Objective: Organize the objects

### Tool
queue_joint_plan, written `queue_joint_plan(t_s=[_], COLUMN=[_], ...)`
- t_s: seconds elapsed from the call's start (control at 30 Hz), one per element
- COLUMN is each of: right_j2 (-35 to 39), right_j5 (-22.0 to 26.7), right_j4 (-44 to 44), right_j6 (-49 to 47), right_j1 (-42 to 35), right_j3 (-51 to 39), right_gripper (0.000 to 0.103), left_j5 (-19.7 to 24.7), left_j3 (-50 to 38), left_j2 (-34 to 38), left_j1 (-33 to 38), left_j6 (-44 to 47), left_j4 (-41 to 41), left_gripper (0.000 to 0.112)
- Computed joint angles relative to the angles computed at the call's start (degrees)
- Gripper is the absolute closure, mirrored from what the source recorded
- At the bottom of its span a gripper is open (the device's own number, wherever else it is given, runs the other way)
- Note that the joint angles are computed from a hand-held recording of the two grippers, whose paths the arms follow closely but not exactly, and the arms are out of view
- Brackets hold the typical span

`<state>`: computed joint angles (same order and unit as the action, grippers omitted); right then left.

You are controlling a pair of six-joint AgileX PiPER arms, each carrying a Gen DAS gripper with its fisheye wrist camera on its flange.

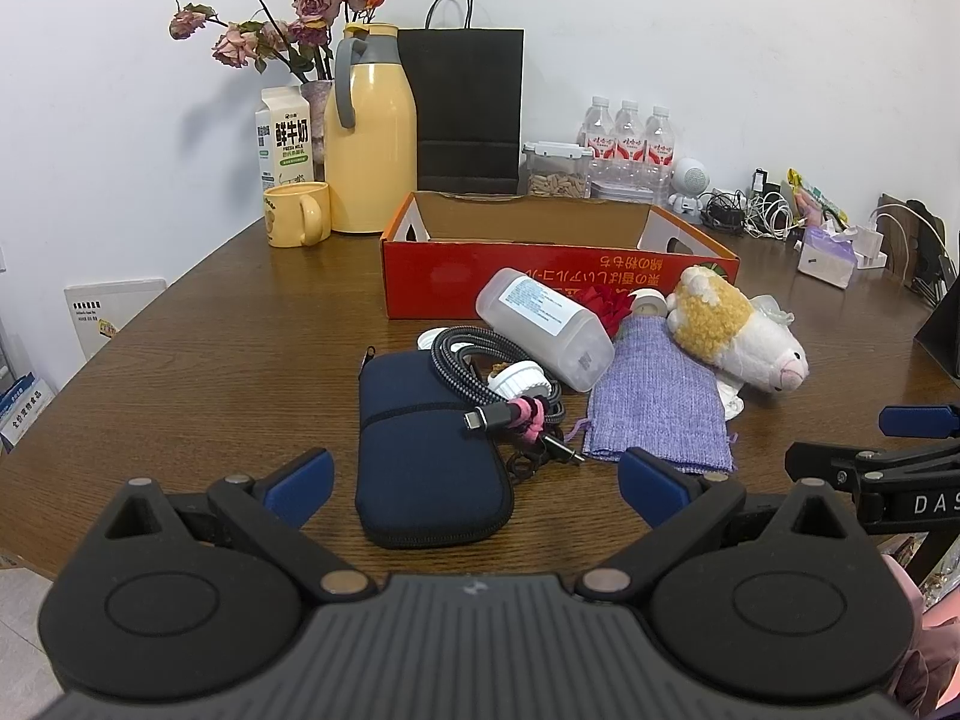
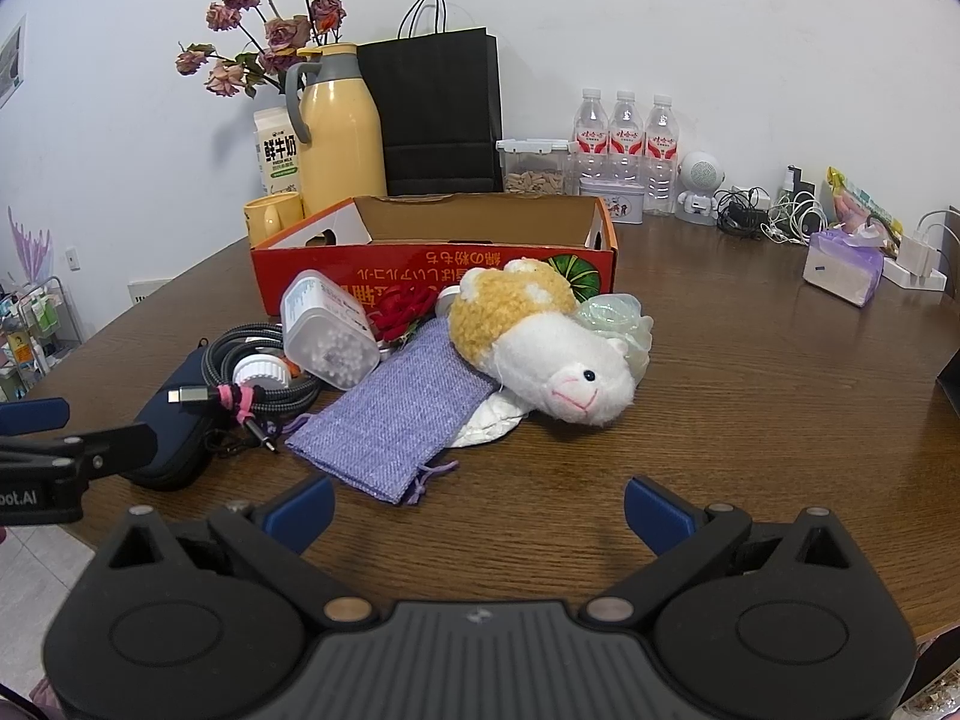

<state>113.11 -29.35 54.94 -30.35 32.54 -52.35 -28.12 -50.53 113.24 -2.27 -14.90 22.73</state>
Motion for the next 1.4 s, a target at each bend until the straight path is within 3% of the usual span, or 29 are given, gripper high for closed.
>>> queue_joint_plan(t_s=[0.77,0.97,1.27,1.4], right_j2=[1.1,2.9,5.7,6.9], right_j5=[0.8,1.9,4.2,5.2], right_j4=[-2.1,-2.9,-7.4,-9.1], right_j6=[1.2,0.8,1.4,0.9], right_j1=[-1.4,-4.0,-7.7,-8.8], right_j3=[-0.7,-3.1,-7.4,-9.6], right_gripper=[0.0,0.0,0.0,0.0], left_j5=[1.1,5.0,14.4,17.5], left_j3=[-1.0,-5.9,-16.7,-20.7], left_j2=[0.6,3.0,7.5,9.1], left_j1=[0.3,1.0,1.8,1.6], left_j6=[-0.5,-4.5,-13.1,-12.0], left_j4=[-0.2,1.5,3.9,1.6], left_gripper=[0.009,0.009,0.009,0.009])
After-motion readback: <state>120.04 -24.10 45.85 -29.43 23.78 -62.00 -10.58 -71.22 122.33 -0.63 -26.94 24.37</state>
